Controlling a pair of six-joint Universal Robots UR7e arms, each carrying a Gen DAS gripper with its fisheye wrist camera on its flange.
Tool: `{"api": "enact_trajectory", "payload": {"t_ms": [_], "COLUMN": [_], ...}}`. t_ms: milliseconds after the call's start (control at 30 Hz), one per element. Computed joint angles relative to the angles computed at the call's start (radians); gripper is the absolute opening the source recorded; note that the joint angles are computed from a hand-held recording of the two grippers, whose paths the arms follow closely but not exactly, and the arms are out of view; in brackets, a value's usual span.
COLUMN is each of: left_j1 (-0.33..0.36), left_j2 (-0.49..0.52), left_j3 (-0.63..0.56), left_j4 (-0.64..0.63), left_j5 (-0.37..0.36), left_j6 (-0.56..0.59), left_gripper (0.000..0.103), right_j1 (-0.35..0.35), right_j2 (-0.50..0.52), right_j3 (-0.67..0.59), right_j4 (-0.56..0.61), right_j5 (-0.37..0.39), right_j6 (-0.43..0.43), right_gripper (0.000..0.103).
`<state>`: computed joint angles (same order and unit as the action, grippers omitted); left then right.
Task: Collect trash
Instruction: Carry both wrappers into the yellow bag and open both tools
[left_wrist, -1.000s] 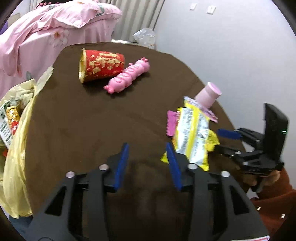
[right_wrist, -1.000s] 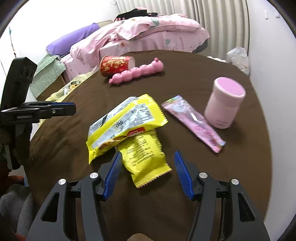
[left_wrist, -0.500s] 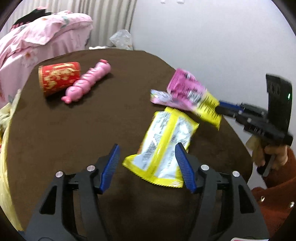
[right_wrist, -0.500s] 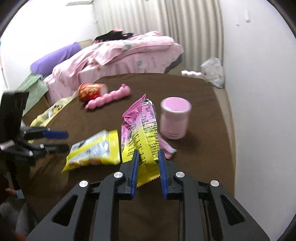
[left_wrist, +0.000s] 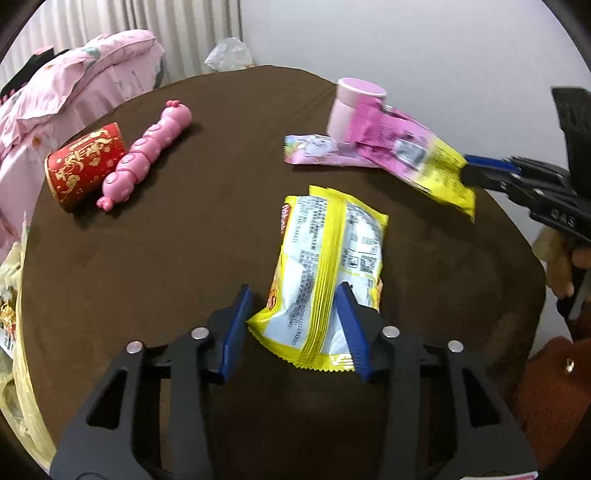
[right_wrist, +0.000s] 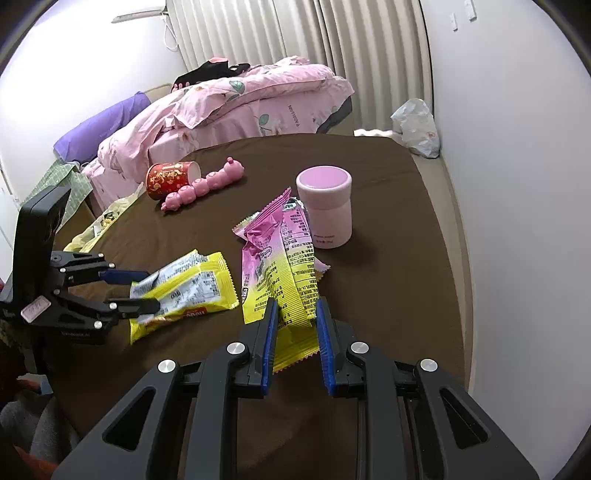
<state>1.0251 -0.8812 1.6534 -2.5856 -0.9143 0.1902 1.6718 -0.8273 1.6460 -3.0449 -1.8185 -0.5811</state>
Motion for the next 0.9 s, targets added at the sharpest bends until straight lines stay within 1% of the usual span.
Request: {"api": "enact_trajectory", "payload": {"t_ms": [67, 167, 233, 367, 500, 633, 700, 767, 900], "left_j1": [0.0, -0.008, -0.014, -0.027, -0.033, -0.044, -0.048, -0.049, -0.048], "left_j2": [-0.008, -0.027, -0.053, -0.116, -0.188, -0.257, -0.295, -0.326, -0.401], "left_j3": [0.011, 0.037, 0.059, 0.111, 0.16, 0.206, 0.226, 0.242, 0.291], "left_j4": [-0.008, -0.049, -0.086, -0.195, -0.29, -0.386, -0.423, -0.445, -0.499], "left_j5": [-0.01, 0.002, 0.007, 0.034, 0.058, 0.131, 0.177, 0.209, 0.279], "left_j6": [-0.001, -0.009, -0.024, -0.048, -0.085, -0.092, -0.094, -0.099, -0.1], "left_gripper": [0.041, 0.038, 0.033, 0.032, 0.032, 0.032, 0.032, 0.032, 0.032], "right_j1": [0.004, 0.015, 0.025, 0.052, 0.088, 0.129, 0.153, 0.177, 0.212], "right_j2": [0.003, 0.007, 0.013, 0.027, 0.053, 0.077, 0.092, 0.111, 0.143], "right_j3": [-0.002, -0.008, -0.015, -0.039, -0.079, -0.117, -0.142, -0.172, -0.228], "right_j4": [-0.007, -0.016, -0.022, -0.019, 0.006, 0.025, 0.035, 0.046, 0.102], "right_j5": [0.007, 0.022, 0.031, 0.056, 0.087, 0.112, 0.127, 0.133, 0.156], "right_j6": [-0.005, -0.013, -0.024, -0.049, -0.078, -0.119, -0.143, -0.161, -0.158], "right_gripper": [0.021, 0.021, 0.021, 0.021, 0.021, 0.021, 0.021, 0.021, 0.021]}}
